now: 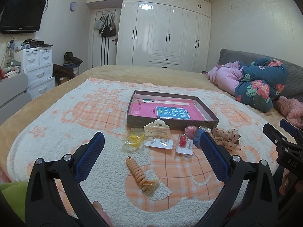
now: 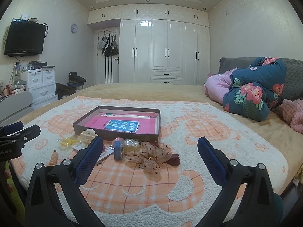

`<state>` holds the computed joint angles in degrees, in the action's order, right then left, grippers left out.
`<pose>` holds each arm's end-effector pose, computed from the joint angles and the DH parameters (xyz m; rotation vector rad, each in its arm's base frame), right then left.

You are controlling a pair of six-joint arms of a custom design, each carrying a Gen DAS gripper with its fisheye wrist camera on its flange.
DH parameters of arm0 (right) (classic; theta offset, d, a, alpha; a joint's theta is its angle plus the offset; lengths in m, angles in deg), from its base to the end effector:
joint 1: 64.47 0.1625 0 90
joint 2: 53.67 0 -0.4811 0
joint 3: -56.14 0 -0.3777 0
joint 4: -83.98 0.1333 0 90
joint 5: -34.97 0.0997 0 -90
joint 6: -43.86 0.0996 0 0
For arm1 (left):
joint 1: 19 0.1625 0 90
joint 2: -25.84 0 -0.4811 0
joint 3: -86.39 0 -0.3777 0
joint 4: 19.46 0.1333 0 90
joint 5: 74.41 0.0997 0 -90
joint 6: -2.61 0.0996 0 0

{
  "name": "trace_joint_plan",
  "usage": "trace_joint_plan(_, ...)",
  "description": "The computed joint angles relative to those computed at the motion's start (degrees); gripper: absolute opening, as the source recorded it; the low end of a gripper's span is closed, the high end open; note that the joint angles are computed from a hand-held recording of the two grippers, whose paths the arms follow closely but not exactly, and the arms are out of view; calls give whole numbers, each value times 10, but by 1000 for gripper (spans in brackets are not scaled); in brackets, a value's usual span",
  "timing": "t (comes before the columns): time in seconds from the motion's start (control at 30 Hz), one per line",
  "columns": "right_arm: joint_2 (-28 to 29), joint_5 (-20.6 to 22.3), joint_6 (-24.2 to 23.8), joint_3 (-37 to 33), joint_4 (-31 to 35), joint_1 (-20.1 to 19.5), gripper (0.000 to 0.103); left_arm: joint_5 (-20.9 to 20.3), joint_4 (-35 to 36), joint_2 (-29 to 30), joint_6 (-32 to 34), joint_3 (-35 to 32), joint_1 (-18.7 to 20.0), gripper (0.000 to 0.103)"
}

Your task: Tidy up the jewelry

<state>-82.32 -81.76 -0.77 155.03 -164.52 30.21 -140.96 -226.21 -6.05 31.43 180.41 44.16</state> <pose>0.1406 -0.6325 0.1347 0.3691 -1.7859 1.4760 -0.1695 -0.7181 0.1112 0.9106 2.2867 -1.2547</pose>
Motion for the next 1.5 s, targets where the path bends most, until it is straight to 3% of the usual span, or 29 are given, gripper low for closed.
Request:
trace_joint_plan(1.0, -2, 3, 1, 1, 2, 2, 97, -1, -1, -2, 2, 0, 0, 93)
trace_joint_plan(1.5, -3, 29, 1, -9, 57, -2, 97, 16, 16, 1, -17, -14, 9, 93)
